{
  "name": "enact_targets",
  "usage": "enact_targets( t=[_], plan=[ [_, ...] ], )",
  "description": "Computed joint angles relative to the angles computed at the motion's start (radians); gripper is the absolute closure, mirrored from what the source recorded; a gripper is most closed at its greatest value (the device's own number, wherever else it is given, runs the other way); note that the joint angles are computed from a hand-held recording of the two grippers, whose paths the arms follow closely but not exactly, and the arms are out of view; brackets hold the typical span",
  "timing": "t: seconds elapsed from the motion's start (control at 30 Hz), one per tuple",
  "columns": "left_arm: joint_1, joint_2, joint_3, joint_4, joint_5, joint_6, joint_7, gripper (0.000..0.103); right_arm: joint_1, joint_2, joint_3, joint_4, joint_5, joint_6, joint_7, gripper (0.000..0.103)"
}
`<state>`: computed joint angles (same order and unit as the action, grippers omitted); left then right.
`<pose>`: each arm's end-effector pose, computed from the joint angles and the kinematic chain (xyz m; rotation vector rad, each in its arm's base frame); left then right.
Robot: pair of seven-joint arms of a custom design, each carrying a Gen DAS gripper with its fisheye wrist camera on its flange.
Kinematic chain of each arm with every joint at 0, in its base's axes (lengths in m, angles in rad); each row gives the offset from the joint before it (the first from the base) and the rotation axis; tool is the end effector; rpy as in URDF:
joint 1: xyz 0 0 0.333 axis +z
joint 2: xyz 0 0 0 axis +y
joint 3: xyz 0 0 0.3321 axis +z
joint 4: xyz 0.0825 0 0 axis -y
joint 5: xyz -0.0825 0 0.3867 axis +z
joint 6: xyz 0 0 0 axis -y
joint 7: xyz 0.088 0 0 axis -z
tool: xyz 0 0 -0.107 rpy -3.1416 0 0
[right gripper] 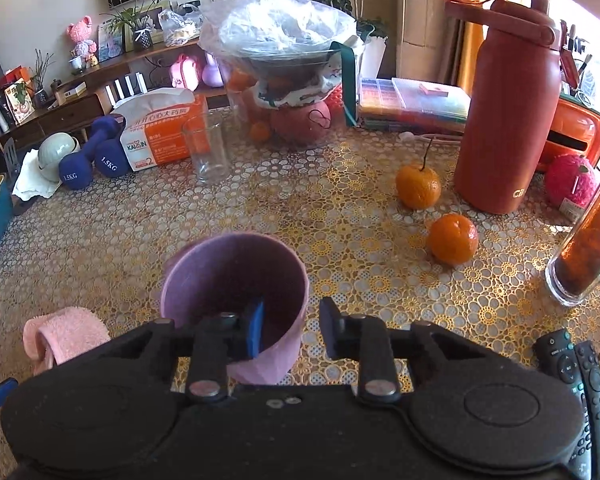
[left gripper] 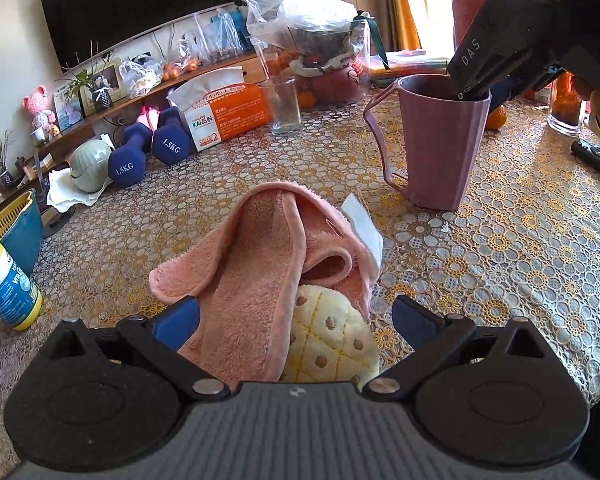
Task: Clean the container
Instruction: 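Grasp the towel with left gripper and lift while right gripper grasps the mug, then rub the towel in left gripper against the mug held by right gripper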
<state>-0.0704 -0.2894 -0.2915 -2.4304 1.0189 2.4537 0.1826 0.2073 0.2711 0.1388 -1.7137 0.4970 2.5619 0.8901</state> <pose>0.4403 -0.1716 0.4549 -1.8594 1.3816 -0.3828 0.6516 0.2168 0.5088 -2.2179 1.0706 -0.2759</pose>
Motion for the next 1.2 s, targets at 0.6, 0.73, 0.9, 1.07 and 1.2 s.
enact_targets(
  t=[0.6, 0.73, 0.9, 1.07, 1.2],
  plan=[
    [0.053, 0.013, 0.022, 0.012, 0.016, 0.096, -0.036, 0.015, -0.043, -0.145, -0.024, -0.171, 0.225, -0.058, -0.276, 0.1],
    [0.052, 0.039, 0.029, 0.035, 0.012, 0.094, -0.01, 0.015, -0.047, -0.181, -0.058, -0.203, 0.263, -0.113, -0.276, 0.1],
    [0.052, 0.035, 0.048, 0.024, -0.019, 0.147, -0.013, 0.043, -0.053, -0.227, -0.092, -0.251, 0.294, -0.165, -0.279, 0.1],
    [0.071, -0.017, 0.051, -0.027, -0.044, 0.223, -0.034, 0.069, -0.053, -0.274, -0.115, -0.308, 0.332, -0.182, -0.316, 0.1],
    [0.093, -0.096, 0.045, -0.093, -0.09, 0.3, -0.017, 0.08, -0.048, -0.3, -0.13, -0.336, 0.346, -0.193, -0.314, 0.1]
  ],
)
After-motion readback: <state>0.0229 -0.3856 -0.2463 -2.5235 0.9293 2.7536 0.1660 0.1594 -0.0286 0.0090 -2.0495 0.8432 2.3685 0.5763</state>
